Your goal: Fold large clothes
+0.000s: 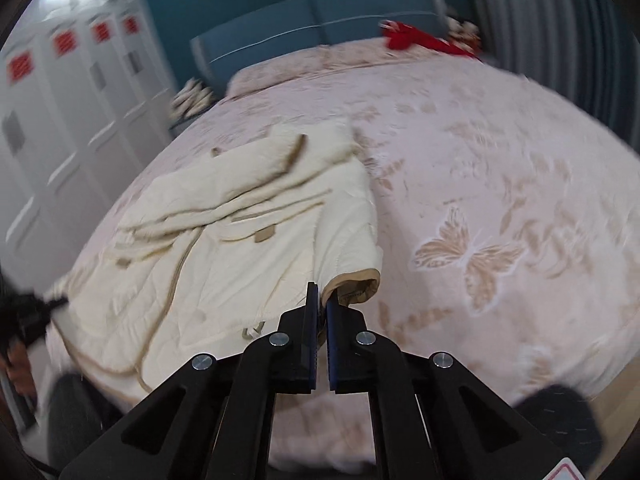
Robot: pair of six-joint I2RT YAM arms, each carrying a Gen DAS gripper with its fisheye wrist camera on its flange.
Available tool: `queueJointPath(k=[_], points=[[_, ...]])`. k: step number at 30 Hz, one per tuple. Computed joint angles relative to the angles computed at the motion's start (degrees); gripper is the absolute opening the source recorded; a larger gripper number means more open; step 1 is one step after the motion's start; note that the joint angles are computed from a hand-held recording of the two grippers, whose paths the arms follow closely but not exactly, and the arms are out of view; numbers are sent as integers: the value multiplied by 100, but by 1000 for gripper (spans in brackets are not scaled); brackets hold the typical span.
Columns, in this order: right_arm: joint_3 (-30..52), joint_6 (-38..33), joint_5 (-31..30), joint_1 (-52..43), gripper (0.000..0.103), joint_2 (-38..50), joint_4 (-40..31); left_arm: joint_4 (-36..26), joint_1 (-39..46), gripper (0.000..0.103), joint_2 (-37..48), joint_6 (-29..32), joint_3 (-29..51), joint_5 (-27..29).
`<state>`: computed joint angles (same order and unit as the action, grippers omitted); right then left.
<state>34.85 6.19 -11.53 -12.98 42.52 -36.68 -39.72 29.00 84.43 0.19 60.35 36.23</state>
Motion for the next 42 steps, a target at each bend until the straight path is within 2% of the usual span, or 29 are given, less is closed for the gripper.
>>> queueJointPath(k=[4,7,9,11,15,17,18,21,25,29,37,42], points=[[386,-1191,-599,-605,3,-1043,-1654,-1263,832,10,-885,1418,-169,213],[800,-2089,-1356,-1577,3,-1521,-2844,-1965,1427,10,-1293,2052,-93,461],[968,-2188,-1474,-1773,3,-1707,-3099,-2116,1601,10,-1368,2075,10,612],[954,-1714,-1115,-1289,3,-1781,-2767,-1832,1440,9,-1420,1556,148,744],[791,-485,-73,-106,3,-1294,-1132,-658,677,10,-1410,462,259,540],[743,-163,407,265,2,-848,-256,48,156,10,-1266,-39,366,204],[760,-78,620,404,2,-587,129,417,-175,10,-1161,-226,448,-162],[933,48,1054,629,2,365,1076,1004,-736,11,-709,-547,738,-763],[1458,228,1377,772,2,1790,1976,1323,-1266,11,281,-846,1515,-1326],[2068,476,1521,808,2,3013,2503,1434,-1612,11,1223,-938,2257,-1809],[3269,674,1726,858,2,4978,2858,1353,-2126,12,2936,-946,3642,-2677],[3840,759,1747,832,2,5863,2825,997,-2313,15,3895,-956,4597,-3005]])
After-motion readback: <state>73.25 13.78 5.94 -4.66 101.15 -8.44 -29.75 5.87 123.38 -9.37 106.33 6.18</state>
